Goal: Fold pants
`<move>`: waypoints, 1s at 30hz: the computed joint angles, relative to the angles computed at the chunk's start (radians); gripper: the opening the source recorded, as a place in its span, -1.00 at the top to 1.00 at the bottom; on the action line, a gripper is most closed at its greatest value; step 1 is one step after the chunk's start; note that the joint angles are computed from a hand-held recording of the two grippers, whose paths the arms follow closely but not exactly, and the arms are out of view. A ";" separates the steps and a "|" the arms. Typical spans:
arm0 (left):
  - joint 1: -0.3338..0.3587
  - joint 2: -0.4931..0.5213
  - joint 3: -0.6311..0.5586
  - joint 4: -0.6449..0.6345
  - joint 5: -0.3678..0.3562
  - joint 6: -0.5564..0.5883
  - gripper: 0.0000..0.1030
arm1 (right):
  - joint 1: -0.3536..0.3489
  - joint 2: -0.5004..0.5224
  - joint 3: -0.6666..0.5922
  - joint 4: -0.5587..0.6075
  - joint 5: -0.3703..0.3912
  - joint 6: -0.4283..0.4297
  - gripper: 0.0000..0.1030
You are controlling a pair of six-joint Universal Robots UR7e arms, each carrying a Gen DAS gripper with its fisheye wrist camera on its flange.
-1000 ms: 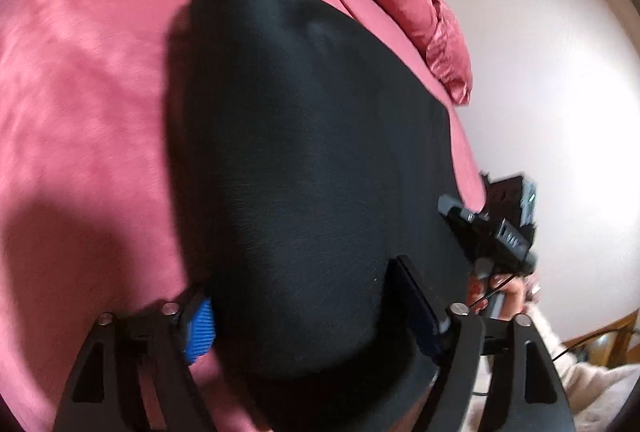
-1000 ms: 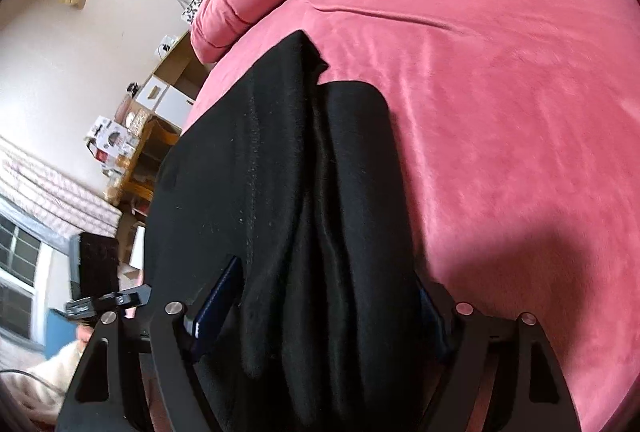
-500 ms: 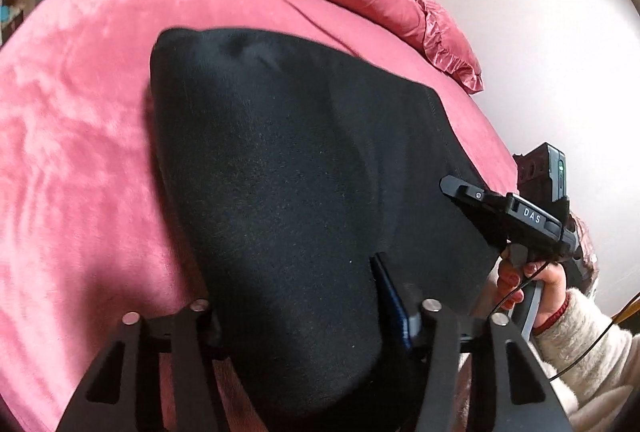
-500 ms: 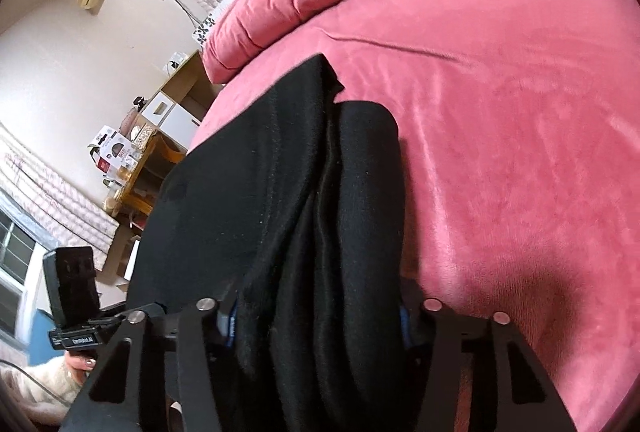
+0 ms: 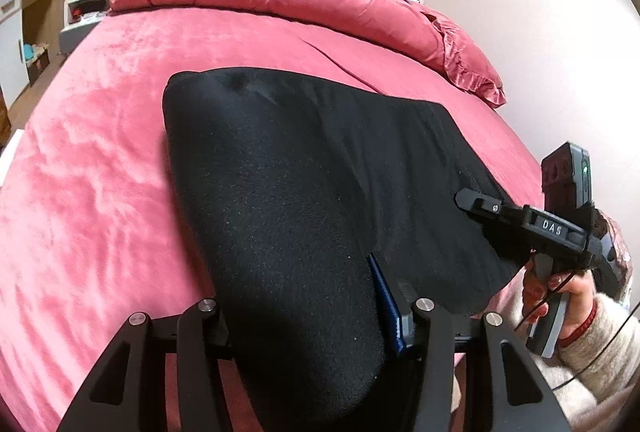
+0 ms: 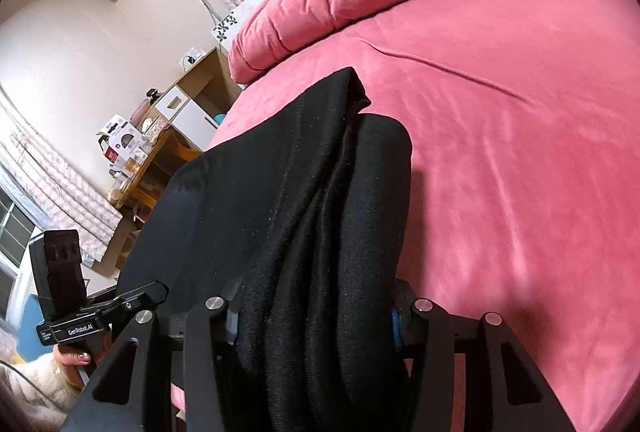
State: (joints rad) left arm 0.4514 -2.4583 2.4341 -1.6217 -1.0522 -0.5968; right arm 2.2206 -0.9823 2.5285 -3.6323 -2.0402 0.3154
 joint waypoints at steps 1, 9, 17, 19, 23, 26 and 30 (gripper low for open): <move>0.019 0.020 -0.002 -0.029 0.006 0.021 -0.04 | -0.002 0.001 -0.014 0.011 0.000 -0.011 0.04; 0.241 0.301 -0.052 -0.431 0.027 0.318 -0.03 | -0.038 0.017 -0.175 0.098 -0.016 -0.134 0.04; 0.428 0.612 -0.173 -0.732 -0.004 0.542 -0.04 | -0.123 0.067 -0.338 0.152 -0.001 -0.238 0.04; 0.468 0.682 -0.206 -0.785 -0.013 0.582 -0.04 | -0.152 0.082 -0.367 0.147 0.017 -0.250 0.03; 0.526 0.788 -0.249 -0.823 -0.025 0.617 -0.08 | -0.192 0.119 -0.415 0.182 0.010 -0.264 0.01; 0.594 0.803 -0.244 -0.884 -0.079 0.620 -0.48 | -0.232 0.140 -0.403 0.159 0.010 -0.268 -0.20; 0.626 0.755 -0.209 -0.919 -0.116 0.562 -0.66 | -0.207 0.138 -0.380 0.121 -0.027 -0.292 -0.28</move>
State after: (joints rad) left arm 1.0774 -1.7038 2.2254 -2.5409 -1.1686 -0.0353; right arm 2.0136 -0.8442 2.1489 -3.5110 -2.0674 0.0239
